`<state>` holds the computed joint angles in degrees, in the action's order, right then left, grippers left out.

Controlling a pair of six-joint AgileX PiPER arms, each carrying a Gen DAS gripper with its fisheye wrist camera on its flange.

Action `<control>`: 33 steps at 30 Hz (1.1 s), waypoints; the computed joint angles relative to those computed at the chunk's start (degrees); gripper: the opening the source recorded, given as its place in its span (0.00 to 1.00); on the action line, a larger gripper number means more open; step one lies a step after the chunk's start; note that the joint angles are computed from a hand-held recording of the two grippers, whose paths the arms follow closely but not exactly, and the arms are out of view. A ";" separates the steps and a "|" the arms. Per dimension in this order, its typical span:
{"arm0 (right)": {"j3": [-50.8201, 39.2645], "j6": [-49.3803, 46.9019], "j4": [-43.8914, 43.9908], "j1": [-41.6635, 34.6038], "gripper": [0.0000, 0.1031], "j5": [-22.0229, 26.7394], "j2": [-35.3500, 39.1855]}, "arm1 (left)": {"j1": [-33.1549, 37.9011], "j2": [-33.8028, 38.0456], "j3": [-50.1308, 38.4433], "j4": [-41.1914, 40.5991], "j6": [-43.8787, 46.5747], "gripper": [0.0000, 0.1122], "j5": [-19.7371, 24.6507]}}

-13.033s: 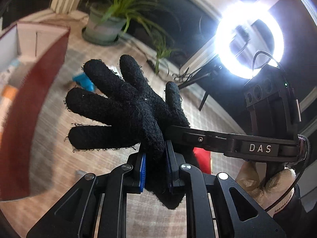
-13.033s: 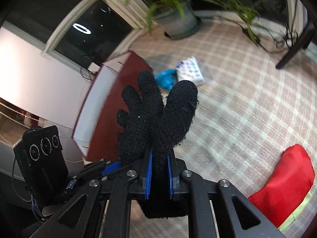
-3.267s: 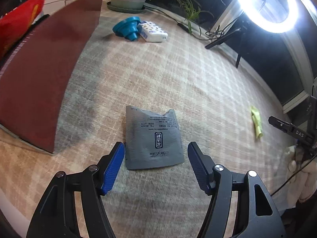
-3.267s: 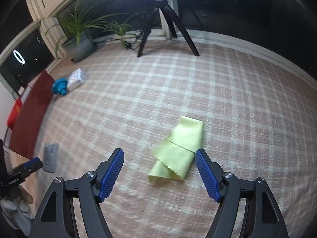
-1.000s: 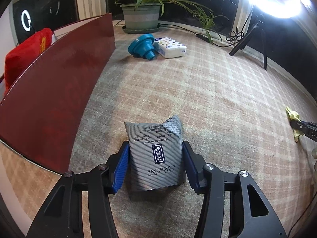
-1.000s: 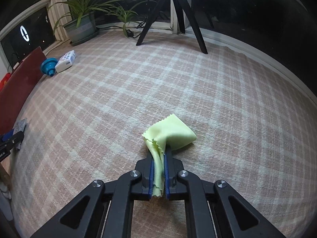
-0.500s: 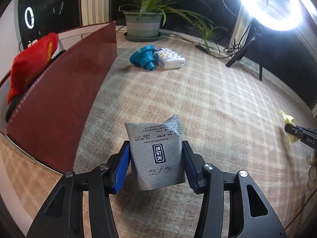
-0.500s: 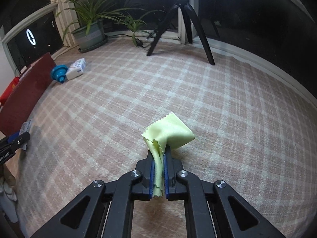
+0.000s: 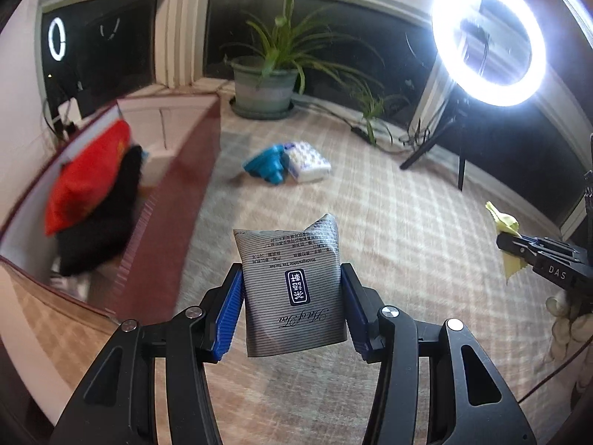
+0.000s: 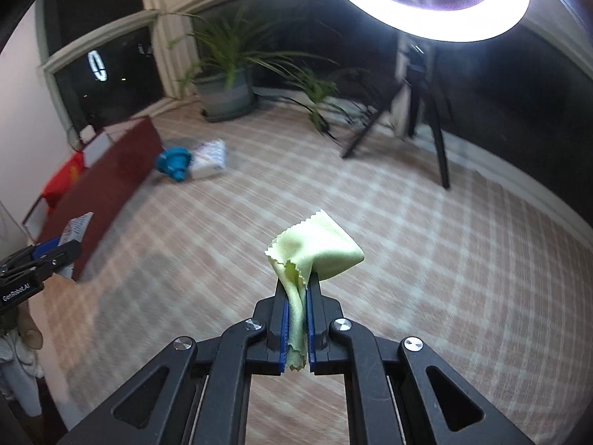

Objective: Organize soft objects
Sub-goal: 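Carry the grey packet in the left gripper while the right gripper carries the cloth to the box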

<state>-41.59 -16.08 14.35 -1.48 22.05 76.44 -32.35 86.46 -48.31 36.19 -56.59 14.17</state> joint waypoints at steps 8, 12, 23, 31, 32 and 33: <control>-10.71 14.35 -9.22 13.16 0.07 4.18 2.01 | 9.70 -7.19 -0.66 -22.22 26.80 0.44 2.59; -17.63 19.08 -12.06 19.54 0.07 5.58 6.08 | 17.01 -8.87 -2.13 -36.66 44.42 0.44 4.45; -49.31 20.72 -11.46 31.59 0.07 15.36 27.07 | 36.73 -2.10 -14.53 -67.41 81.02 0.44 15.03; -77.21 21.20 -7.99 34.40 0.07 27.37 45.21 | 41.85 9.62 -29.29 -70.33 85.17 0.44 24.34; -81.51 21.77 -8.39 34.84 0.07 29.35 47.86 | 42.00 11.26 -31.34 -70.42 85.01 0.44 25.63; -85.29 22.23 -8.80 35.20 0.07 31.09 50.22 | 41.99 12.31 -32.66 -70.40 84.86 0.44 26.39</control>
